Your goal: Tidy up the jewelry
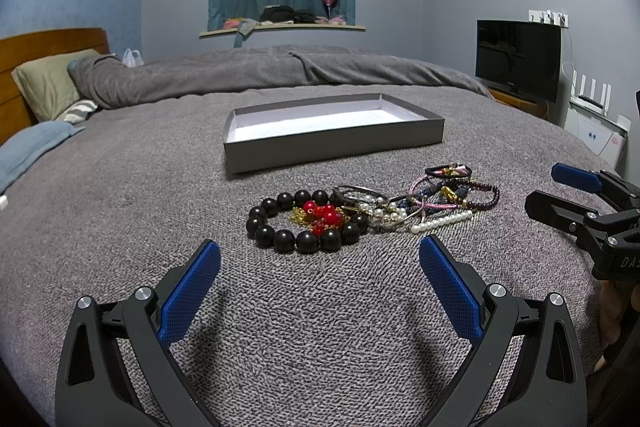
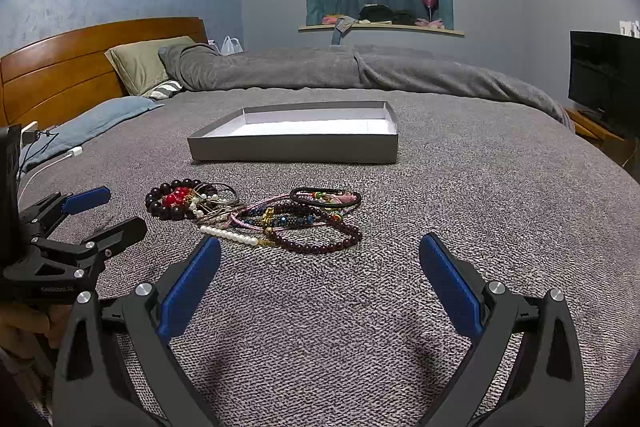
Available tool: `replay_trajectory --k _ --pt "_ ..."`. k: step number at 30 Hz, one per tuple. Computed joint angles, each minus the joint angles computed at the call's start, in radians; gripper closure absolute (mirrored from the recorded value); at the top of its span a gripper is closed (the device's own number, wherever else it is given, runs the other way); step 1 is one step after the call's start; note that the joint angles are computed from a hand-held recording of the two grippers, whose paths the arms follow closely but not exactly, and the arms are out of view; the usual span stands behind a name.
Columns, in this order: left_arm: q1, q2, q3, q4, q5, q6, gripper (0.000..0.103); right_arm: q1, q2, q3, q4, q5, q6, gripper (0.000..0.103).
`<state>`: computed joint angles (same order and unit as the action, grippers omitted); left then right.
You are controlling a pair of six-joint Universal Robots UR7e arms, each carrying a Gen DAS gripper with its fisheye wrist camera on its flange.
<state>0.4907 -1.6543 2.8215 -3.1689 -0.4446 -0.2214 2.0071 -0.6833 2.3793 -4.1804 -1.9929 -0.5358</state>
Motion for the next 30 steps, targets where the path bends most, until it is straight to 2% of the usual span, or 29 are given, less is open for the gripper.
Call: replay_trajectory --k 18,24,28,30 --pt "0.013 -0.003 -0.010 0.004 -0.025 0.016 0.004 0.000 0.001 -0.002 0.006 -0.001 0.002 0.005" --pt "0.052 -0.017 -0.045 0.008 -0.081 0.070 0.005 -0.001 -0.025 -0.014 0.075 0.001 0.016 0.005" --pt "0.064 -0.007 -0.067 -0.020 -0.083 0.127 0.007 0.006 -0.042 -0.027 0.128 -0.006 0.014 0.005" --pt "0.071 0.004 -0.082 -0.029 -0.084 0.152 0.007 0.010 -0.052 -0.034 0.156 -0.001 0.006 0.009"
